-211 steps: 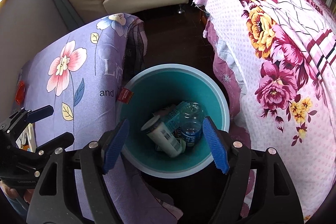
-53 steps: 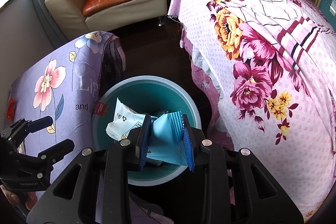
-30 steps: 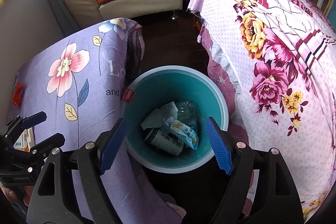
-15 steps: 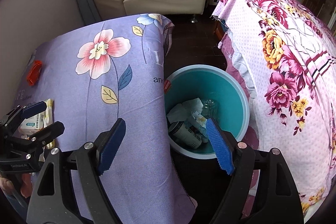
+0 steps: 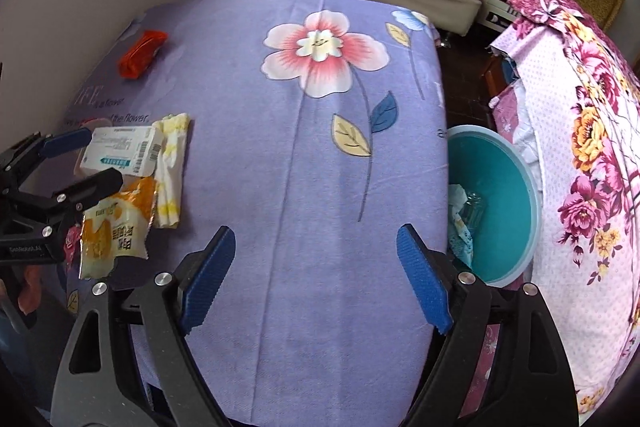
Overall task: Collect trash
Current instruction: 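Move the right tool back to the table and grasp the yellow cake wrapper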
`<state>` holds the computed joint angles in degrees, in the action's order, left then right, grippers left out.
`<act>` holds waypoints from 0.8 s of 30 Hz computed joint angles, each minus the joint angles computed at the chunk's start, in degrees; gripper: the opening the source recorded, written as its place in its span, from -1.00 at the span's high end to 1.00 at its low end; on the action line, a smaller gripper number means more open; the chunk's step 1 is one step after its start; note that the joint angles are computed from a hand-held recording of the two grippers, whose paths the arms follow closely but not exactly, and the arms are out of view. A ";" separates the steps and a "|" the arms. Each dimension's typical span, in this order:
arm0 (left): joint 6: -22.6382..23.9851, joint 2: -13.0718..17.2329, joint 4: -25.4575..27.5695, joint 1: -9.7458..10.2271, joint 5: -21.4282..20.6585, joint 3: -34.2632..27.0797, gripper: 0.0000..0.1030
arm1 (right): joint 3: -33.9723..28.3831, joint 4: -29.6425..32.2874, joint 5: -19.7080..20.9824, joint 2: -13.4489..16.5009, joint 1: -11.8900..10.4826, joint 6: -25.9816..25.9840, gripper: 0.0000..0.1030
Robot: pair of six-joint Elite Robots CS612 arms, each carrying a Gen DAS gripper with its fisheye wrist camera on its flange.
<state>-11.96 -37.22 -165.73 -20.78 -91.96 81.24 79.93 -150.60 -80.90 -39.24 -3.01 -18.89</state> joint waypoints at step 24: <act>-7.73 -3.81 0.30 5.23 1.57 12.30 -0.83 | -5.12 13.08 2.70 3.46 7.63 -10.98 -0.65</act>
<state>-19.70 -41.03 -165.43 -15.55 -90.39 93.53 74.81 -137.52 -78.19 -35.77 4.61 -29.87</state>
